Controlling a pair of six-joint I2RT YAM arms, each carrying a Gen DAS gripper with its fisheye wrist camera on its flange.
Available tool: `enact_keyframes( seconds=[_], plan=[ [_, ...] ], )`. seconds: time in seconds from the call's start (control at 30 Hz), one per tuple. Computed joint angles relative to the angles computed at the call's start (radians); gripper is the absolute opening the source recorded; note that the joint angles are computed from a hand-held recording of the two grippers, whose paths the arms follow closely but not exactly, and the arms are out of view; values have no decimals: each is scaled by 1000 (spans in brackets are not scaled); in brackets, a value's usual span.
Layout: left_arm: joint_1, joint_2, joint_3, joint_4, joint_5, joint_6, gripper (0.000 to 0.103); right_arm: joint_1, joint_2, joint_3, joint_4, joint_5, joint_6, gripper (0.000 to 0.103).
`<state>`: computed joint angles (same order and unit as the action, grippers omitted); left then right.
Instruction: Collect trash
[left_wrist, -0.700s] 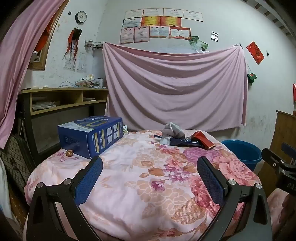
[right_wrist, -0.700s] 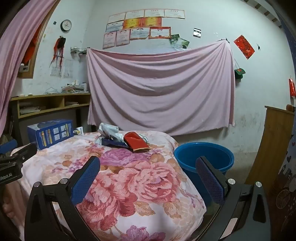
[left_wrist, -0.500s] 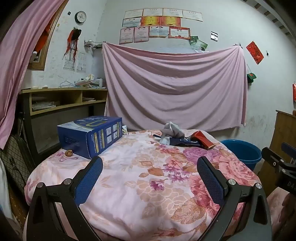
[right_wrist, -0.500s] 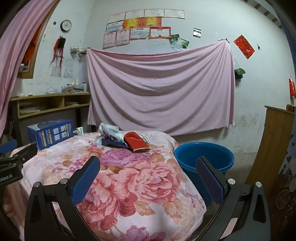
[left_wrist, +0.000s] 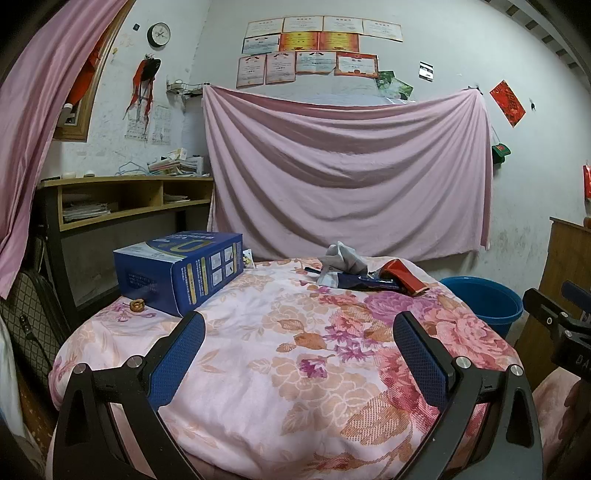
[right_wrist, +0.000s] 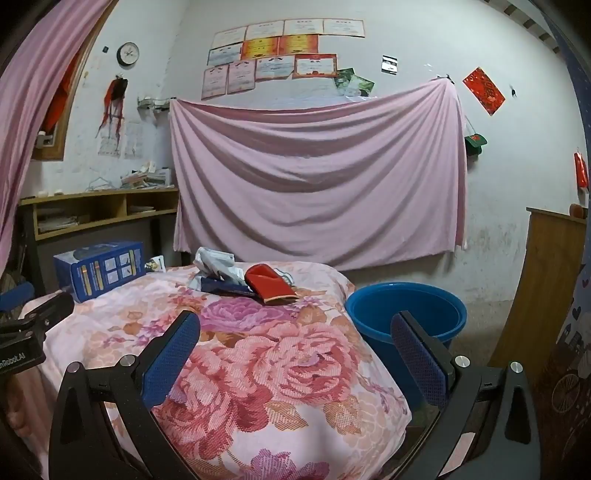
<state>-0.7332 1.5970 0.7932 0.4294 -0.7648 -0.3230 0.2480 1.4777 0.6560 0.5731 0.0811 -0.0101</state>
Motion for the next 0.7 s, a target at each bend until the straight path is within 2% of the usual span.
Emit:
enact_keyframes(
  seconds=[0.7],
  plan=[
    [0, 8, 6, 1, 0, -1, 100, -6, 3, 6, -5, -3, 0, 103]
  ],
)
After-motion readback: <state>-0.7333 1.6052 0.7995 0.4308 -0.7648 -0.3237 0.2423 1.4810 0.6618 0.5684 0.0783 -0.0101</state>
